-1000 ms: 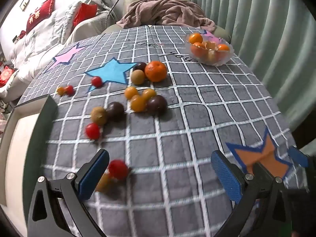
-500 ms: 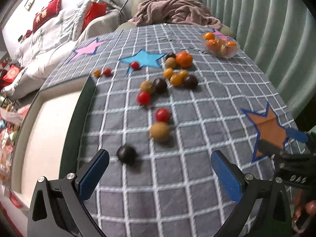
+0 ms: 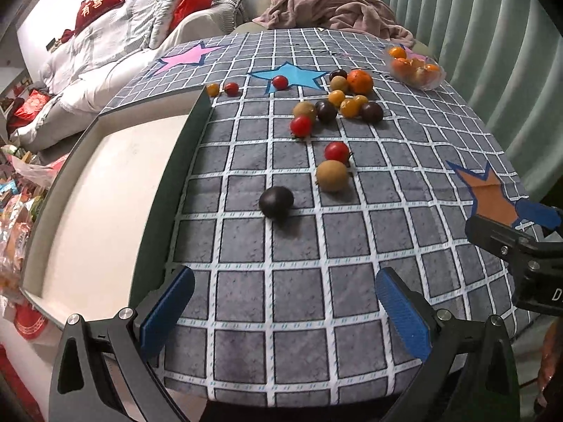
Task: Organize fruits
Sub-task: 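Move both tools toward the dark plums on the cloth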
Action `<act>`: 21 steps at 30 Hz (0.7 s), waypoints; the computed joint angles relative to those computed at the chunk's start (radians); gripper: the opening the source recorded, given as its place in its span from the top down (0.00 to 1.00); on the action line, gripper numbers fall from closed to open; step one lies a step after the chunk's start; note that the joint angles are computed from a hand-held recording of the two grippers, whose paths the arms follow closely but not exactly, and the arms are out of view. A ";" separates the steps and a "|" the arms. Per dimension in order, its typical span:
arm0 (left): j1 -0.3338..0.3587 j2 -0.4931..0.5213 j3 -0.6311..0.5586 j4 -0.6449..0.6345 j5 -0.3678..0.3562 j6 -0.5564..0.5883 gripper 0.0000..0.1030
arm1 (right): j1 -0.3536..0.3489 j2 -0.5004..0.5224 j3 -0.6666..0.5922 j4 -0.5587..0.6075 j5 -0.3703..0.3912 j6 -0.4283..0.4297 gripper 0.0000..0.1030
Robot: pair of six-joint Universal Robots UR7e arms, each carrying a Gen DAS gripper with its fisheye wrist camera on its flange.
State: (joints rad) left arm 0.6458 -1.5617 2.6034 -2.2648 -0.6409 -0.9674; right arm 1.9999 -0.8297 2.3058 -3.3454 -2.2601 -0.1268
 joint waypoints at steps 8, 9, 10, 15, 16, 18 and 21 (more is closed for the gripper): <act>-0.008 -0.019 0.003 0.037 -0.008 -0.030 0.00 | 0.019 0.001 -0.004 0.029 -0.012 0.012 0.00; -0.011 -0.022 0.003 0.042 -0.007 -0.032 0.00 | 0.021 0.001 -0.005 0.031 -0.013 0.012 0.00; -0.014 -0.023 0.002 0.047 -0.007 -0.036 0.00 | 0.022 0.001 -0.006 0.032 -0.014 0.011 0.00; -0.018 -0.029 0.002 0.061 -0.008 -0.044 0.00 | 0.025 0.004 -0.007 0.031 -0.016 0.011 0.00; -0.019 -0.028 0.003 0.063 -0.009 -0.047 0.00 | 0.026 0.004 -0.008 0.032 -0.018 0.012 0.00; -0.018 -0.029 0.002 0.070 -0.011 -0.052 0.00 | 0.026 0.003 -0.008 0.035 -0.017 0.013 0.00; -0.017 -0.027 0.000 0.073 -0.010 -0.055 0.00 | 0.025 0.005 -0.008 0.031 -0.018 0.011 0.00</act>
State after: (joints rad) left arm 0.6287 -1.5885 2.6036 -2.1917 -0.6508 -1.0222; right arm 2.0250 -0.8252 2.2980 -3.3141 -2.2776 -0.1157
